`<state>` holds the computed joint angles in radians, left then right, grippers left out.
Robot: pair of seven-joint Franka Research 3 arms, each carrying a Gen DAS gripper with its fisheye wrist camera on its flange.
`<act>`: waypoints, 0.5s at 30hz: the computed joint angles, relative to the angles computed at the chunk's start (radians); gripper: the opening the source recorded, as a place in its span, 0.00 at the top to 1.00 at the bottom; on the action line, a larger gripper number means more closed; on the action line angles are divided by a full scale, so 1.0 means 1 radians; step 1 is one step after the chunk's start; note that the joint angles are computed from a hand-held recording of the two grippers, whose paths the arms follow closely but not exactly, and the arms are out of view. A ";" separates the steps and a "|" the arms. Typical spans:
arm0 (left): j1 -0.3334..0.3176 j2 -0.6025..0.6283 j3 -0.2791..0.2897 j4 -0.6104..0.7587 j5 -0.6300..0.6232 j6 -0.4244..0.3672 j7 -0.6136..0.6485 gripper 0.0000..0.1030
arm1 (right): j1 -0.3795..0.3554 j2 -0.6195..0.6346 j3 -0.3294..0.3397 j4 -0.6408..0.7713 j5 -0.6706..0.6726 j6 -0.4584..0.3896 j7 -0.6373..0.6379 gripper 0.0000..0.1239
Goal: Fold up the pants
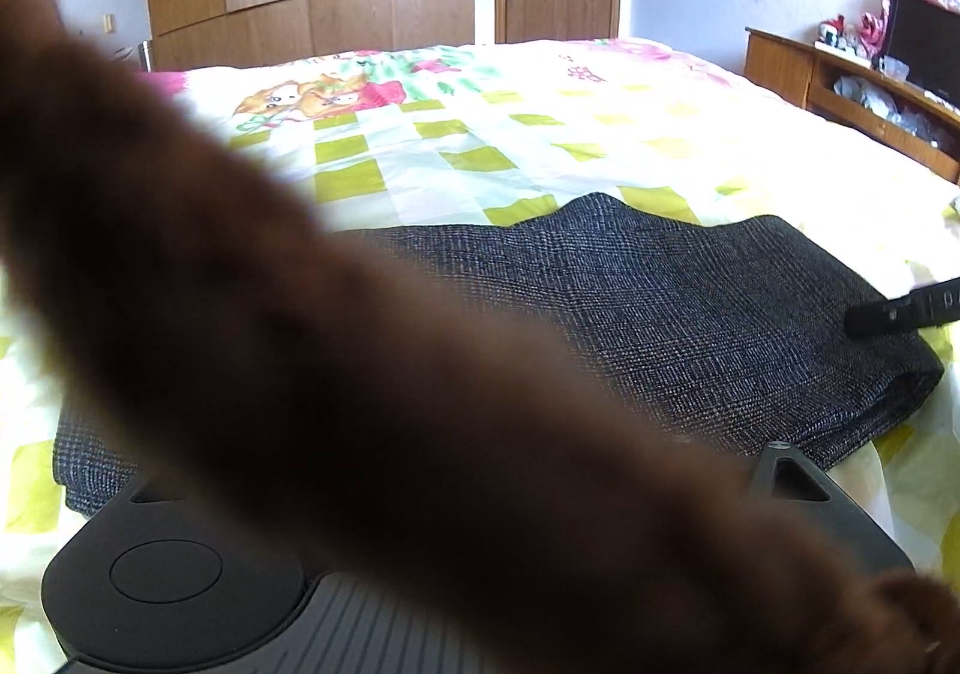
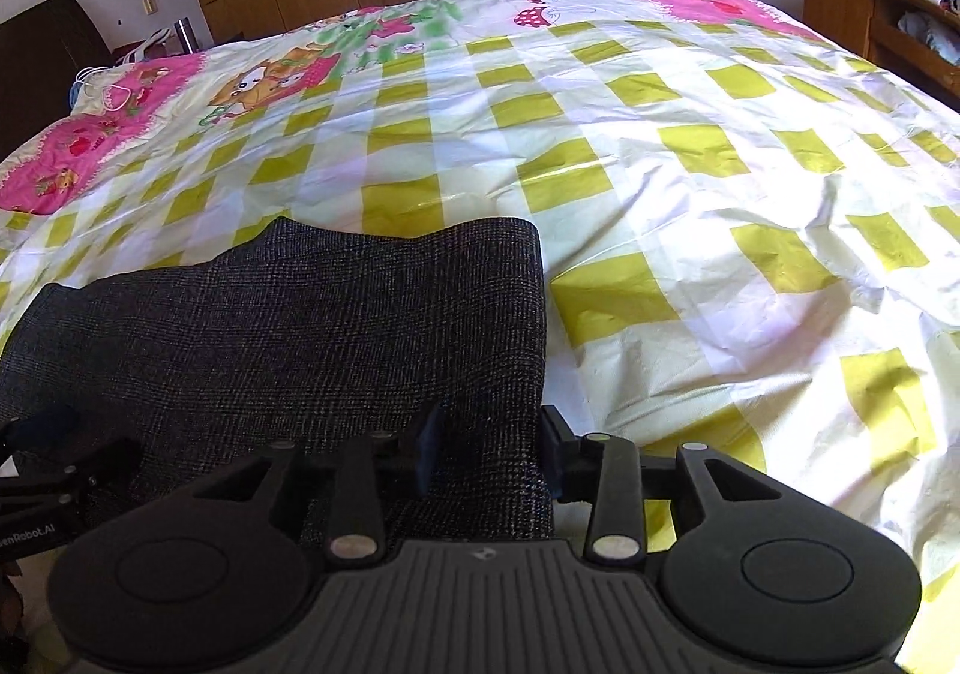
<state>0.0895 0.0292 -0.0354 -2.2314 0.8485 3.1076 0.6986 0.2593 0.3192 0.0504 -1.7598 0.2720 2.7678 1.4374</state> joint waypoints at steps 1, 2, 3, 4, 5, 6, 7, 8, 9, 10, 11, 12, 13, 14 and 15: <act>0.002 0.001 0.000 -0.002 -0.015 0.006 0.006 0.16 | 0.003 0.000 -0.002 -0.006 -0.003 0.005 0.006 0.59; 0.005 0.000 -0.001 -0.007 -0.043 0.011 0.026 0.16 | 0.008 0.000 -0.007 -0.009 -0.008 0.009 0.019 0.59; 0.008 0.000 -0.002 -0.012 -0.072 0.019 0.048 0.16 | 0.007 0.004 -0.006 -0.007 -0.001 0.012 0.028 0.58; 0.008 -0.004 -0.001 -0.020 -0.083 0.027 0.055 0.16 | -0.001 0.005 0.001 -0.006 0.017 0.012 0.028 0.58; 0.009 -0.006 -0.001 -0.024 -0.094 0.031 0.061 0.16 | -0.008 0.006 0.006 -0.005 0.034 0.010 0.029 0.58; 0.009 -0.006 -0.001 -0.026 -0.103 0.033 0.067 0.15 | -0.018 0.006 0.015 -0.006 0.063 0.009 0.031 0.58; 0.009 -0.007 -0.002 -0.027 -0.108 0.034 0.071 0.15 | -0.033 0.004 0.027 -0.011 0.102 0.013 0.027 0.58; 0.009 -0.008 -0.002 -0.028 -0.112 0.033 0.075 0.15 | -0.045 0.002 0.038 -0.015 0.138 0.016 0.018 0.58; 0.009 -0.008 -0.003 -0.029 -0.119 0.033 0.081 0.14 | -0.058 0.002 0.049 -0.016 0.175 0.012 0.010 0.58; 0.009 -0.008 -0.003 -0.029 -0.122 0.034 0.086 0.14 | -0.067 0.001 0.054 -0.017 0.204 0.005 0.004 0.58; 0.008 -0.008 -0.003 -0.030 -0.126 0.034 0.089 0.14 | -0.073 0.000 0.057 -0.018 0.228 0.002 0.001 0.58; 0.008 -0.008 -0.003 -0.030 -0.127 0.034 0.087 0.14 | -0.077 -0.004 0.061 -0.023 0.251 0.005 -0.007 0.58; 0.008 -0.008 -0.003 -0.030 -0.133 0.035 0.090 0.14 | -0.080 -0.008 0.064 -0.028 0.270 0.010 -0.015 0.58; 0.008 -0.008 -0.003 -0.032 -0.138 0.036 0.093 0.14 | -0.079 -0.011 0.063 -0.032 0.280 0.013 -0.019 0.58; 0.008 -0.009 -0.003 -0.033 -0.142 0.036 0.095 0.14 | -0.078 -0.013 0.062 -0.034 0.290 0.014 -0.020 0.58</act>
<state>0.0976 0.0207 -0.0387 -2.2643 0.7068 3.1437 0.7936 0.1808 0.3065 0.1126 -1.7933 0.5623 2.7820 1.4175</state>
